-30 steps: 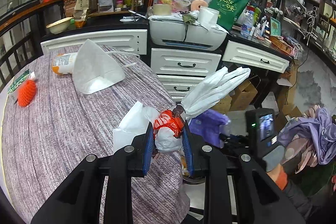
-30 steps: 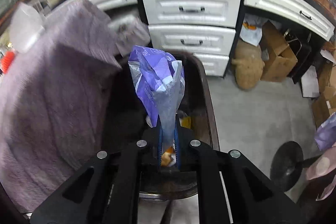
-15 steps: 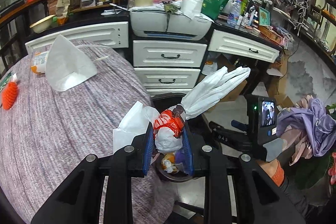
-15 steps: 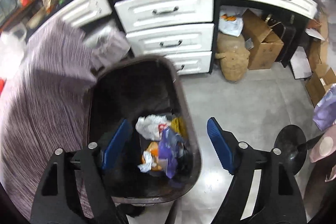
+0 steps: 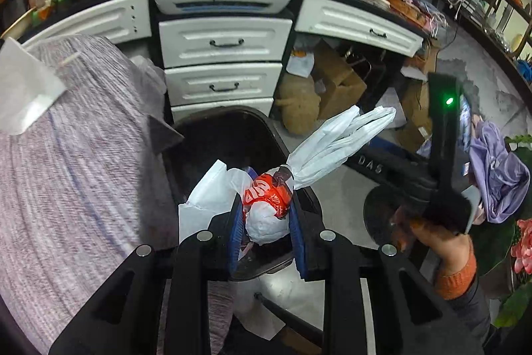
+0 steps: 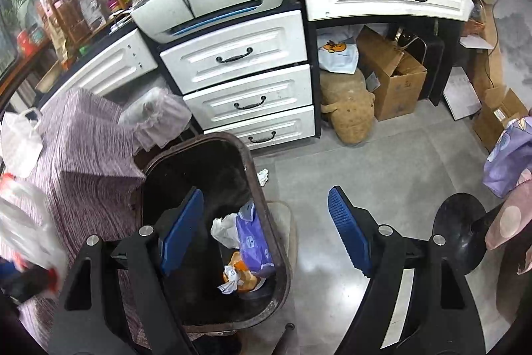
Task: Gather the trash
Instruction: 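Carry the white bag with the left gripper to the bin and release it, then grasp the white face mask with the right gripper while the left gripper grasps the orange mesh net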
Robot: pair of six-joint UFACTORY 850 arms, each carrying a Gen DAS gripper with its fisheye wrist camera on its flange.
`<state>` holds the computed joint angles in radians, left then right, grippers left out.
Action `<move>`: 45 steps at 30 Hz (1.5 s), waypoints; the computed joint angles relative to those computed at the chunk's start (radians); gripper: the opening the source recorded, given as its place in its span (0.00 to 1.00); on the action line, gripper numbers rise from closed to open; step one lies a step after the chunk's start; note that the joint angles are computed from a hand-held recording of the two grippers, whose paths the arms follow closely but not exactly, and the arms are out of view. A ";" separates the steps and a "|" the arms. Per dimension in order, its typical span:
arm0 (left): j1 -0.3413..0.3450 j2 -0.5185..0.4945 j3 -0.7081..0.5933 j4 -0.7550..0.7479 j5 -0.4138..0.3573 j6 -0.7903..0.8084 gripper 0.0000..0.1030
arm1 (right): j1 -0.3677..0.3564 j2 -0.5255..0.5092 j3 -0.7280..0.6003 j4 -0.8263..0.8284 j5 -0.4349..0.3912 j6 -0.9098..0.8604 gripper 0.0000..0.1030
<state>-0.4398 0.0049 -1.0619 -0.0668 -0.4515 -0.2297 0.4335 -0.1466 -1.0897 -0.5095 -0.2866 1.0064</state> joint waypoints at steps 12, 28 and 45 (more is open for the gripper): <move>-0.038 -0.177 -0.111 0.193 -0.065 -0.122 0.30 | -0.026 0.008 0.019 0.062 0.020 -0.046 0.75; -0.019 -0.106 -0.087 -0.006 -0.032 0.077 0.78 | -0.027 0.003 0.013 0.064 0.012 -0.052 0.75; 0.169 0.215 0.107 0.413 0.003 -0.323 0.84 | 0.151 -0.052 -0.137 0.486 0.087 -0.626 0.82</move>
<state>-0.2704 0.2194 -0.9545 0.3465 -0.4485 -0.5529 0.5845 -0.1985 -1.2263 -0.0237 -0.1995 0.3809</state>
